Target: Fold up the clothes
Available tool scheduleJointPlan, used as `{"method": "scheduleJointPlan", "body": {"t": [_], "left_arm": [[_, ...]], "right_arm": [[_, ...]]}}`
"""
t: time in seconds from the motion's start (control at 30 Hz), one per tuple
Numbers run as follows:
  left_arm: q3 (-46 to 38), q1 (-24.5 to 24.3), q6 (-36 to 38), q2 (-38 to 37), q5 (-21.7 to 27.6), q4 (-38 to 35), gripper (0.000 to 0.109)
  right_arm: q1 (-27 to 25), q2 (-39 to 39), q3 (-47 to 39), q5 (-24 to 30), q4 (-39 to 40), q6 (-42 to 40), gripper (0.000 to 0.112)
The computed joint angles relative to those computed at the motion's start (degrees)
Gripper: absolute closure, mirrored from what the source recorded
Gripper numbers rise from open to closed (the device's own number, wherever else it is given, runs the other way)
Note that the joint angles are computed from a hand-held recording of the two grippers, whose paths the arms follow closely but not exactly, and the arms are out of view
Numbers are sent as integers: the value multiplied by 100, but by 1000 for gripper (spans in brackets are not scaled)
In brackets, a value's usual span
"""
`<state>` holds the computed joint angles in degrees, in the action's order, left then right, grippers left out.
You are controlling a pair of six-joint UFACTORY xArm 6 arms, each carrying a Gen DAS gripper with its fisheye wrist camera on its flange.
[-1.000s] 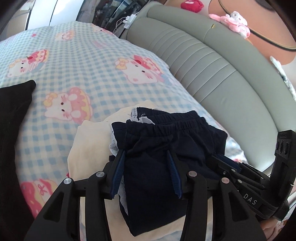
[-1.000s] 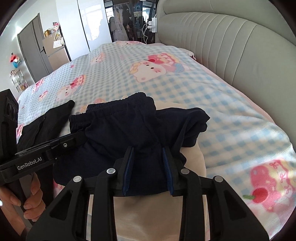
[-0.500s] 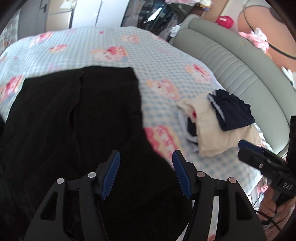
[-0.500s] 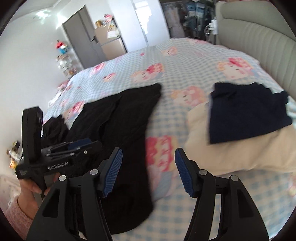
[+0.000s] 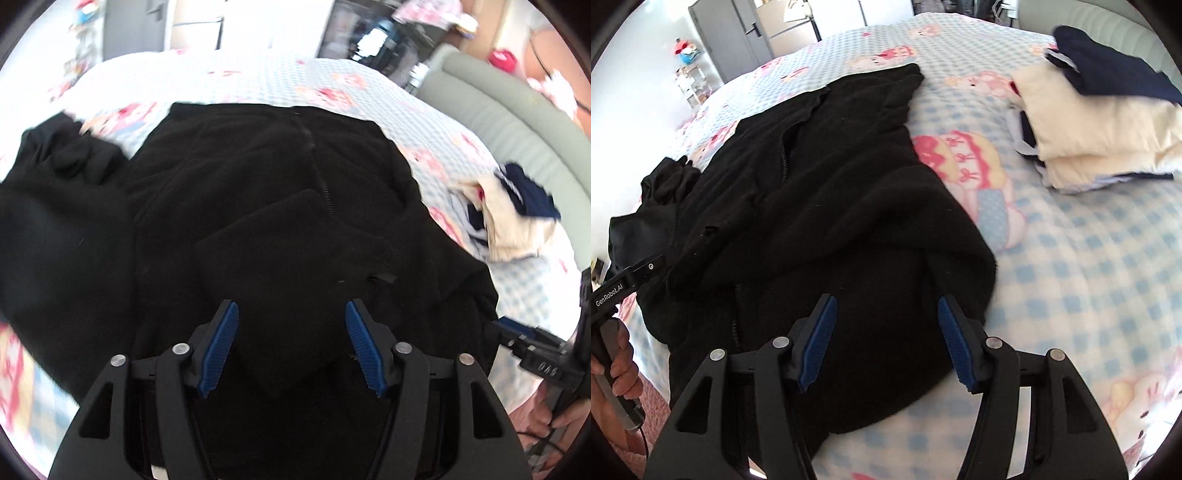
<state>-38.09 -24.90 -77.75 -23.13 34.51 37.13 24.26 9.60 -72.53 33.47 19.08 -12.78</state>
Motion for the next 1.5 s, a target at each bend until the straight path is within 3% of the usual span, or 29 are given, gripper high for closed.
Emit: {"method": "scheduleJointPlan", "body": {"t": [0.13, 0.2, 0.3, 0.37, 0.5, 0.6, 0.67, 0.73, 0.77, 0.83, 0.93, 1.1, 1.2, 1.27, 1.33, 1.4, 1.5], "left_arm": [[-600, 80, 676, 915, 159, -403, 37], [-534, 216, 541, 1022, -135, -533, 49], [-239, 369, 88, 750, -391, -488, 79], [107, 466, -277, 361, -569, -420, 89], [818, 495, -1843, -636, -471, 346, 95], [1681, 711, -3338, -1865, -689, 1227, 96], [2268, 1092, -3888, -2699, -854, 1252, 94], [2523, 1277, -3480, -3095, -441, 329, 84], [2529, 1295, -3108, -3125, -156, -104, 68], [2487, 1114, -2782, -3157, 202, -251, 66], [2313, 634, -2851, -3014, 489, 308, 60], [2020, 465, -2425, -2233, -501, 679, 58], [1626, 472, -1839, -1329, -1482, 411, 58], [1163, 252, -1398, -679, -1639, 162, 58], [419, -217, -992, -88, -838, -26, 58], [-342, -617, -844, 480, 361, 279, 58], [-899, -831, -764, 806, 2160, 484, 57]], "right_arm": [[-364, -527, 697, -649, -103, 435, 52], [-500, -438, 562, -247, 365, 34, 52], [-505, -156, 259, 133, 293, -112, 52], [-453, -8, 130, 134, 438, -255, 52], [-297, 551, -418, 365, 473, 91, 52], [-213, 657, -456, 269, 292, 315, 52], [-187, 587, -309, 189, 339, 246, 53], [-193, 498, -161, 125, 263, 223, 54], [-212, 458, -100, 101, 321, 185, 54], [-253, 394, -37, 101, 432, 144, 54], [-257, 291, 52, -14, 272, 210, 54], [-262, 338, 8, -264, -145, 429, 54], [-293, 505, -194, -202, -137, 387, 54], [-321, 515, -247, -147, -12, 258, 54], [-361, 482, -267, -80, 198, 82, 54], [-411, 439, -274, -18, 408, -96, 54], [-558, 340, -215, 47, 664, -396, 54]]}}
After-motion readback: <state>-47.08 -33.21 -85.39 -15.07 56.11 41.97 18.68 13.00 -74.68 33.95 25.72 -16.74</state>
